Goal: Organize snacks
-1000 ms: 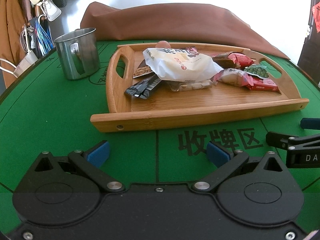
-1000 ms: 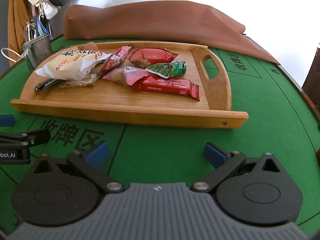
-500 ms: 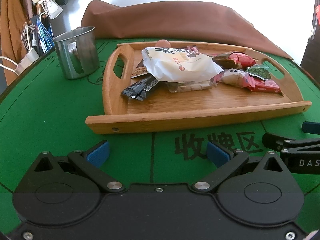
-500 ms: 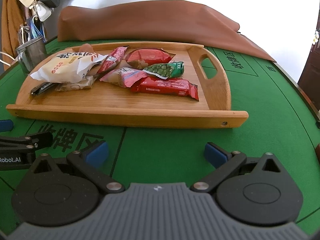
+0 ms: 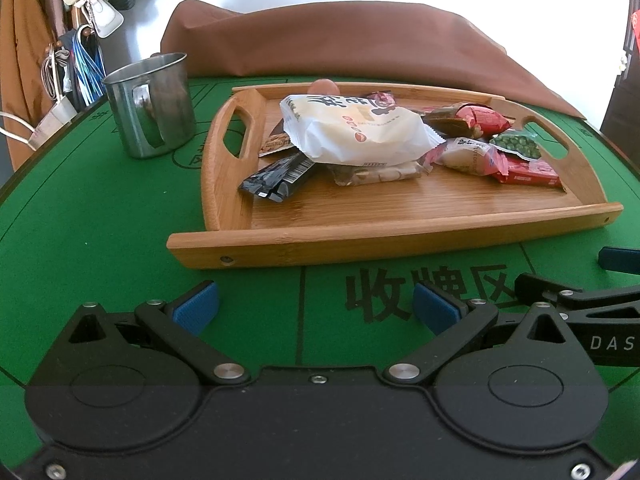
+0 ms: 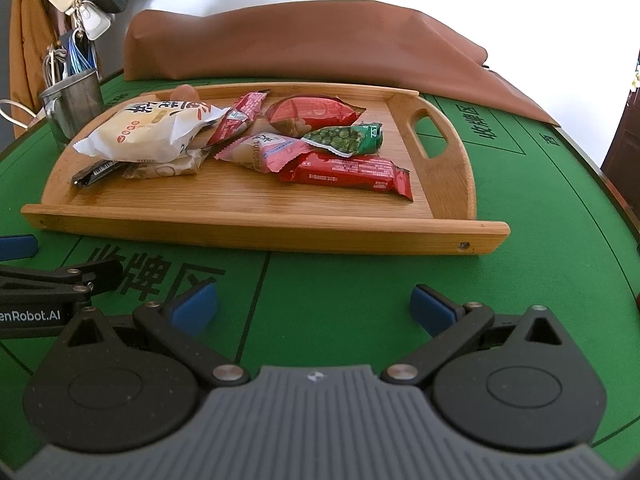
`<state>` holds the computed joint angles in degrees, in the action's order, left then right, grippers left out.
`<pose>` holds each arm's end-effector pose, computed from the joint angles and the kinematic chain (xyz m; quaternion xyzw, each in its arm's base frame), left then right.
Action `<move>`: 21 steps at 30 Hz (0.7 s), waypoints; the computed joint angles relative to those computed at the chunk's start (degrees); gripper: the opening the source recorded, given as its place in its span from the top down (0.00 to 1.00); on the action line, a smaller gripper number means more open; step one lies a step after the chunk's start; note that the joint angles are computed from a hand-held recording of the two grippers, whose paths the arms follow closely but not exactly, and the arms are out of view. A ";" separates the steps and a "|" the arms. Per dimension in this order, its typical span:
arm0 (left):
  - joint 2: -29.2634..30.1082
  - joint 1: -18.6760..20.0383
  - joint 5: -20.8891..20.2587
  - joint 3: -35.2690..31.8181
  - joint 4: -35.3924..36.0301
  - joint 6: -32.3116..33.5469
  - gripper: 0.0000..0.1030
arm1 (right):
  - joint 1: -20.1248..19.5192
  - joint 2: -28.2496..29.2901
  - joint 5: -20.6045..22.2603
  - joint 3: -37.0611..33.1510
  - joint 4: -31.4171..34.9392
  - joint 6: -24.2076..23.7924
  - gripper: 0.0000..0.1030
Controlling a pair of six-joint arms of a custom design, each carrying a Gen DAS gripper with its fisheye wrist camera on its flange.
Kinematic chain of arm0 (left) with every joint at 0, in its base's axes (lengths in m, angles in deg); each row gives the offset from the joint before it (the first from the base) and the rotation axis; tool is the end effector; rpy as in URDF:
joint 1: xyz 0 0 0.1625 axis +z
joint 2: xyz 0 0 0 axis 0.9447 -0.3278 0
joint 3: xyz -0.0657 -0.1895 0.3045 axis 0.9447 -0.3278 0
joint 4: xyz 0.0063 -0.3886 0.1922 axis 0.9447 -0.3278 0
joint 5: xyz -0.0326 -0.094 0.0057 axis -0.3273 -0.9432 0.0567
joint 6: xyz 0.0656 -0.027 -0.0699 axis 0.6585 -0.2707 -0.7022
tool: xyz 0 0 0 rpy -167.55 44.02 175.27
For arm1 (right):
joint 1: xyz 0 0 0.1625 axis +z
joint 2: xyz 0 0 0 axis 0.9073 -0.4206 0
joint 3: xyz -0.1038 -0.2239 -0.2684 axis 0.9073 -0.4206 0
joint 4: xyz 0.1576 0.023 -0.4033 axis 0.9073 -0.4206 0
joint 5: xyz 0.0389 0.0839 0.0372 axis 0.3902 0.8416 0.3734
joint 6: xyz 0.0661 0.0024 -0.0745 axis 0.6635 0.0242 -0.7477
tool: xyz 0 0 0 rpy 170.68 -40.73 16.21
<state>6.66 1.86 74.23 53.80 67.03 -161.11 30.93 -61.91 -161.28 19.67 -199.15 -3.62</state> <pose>0.0419 -0.6061 0.1088 -0.0426 0.7980 -0.4282 0.4219 0.1762 -0.6821 -0.1133 0.3806 -0.8504 0.2591 0.2547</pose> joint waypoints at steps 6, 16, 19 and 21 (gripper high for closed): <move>0.03 0.00 0.00 -0.01 -0.05 0.03 0.00 | -0.06 -0.09 0.23 0.05 0.29 0.08 0.00; -0.02 0.01 0.00 0.10 -0.11 0.04 0.00 | -0.06 -0.11 0.30 0.04 0.42 0.10 0.00; -0.02 0.01 0.00 0.10 -0.11 0.04 0.00 | -0.06 -0.14 0.30 0.05 0.44 0.10 0.00; -0.01 0.01 0.00 0.06 -0.08 0.05 0.00 | -0.07 -0.14 0.31 0.03 0.46 0.10 0.00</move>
<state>6.66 1.87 74.23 53.86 66.94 -161.07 30.86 -62.05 -160.98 19.71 -198.69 -3.51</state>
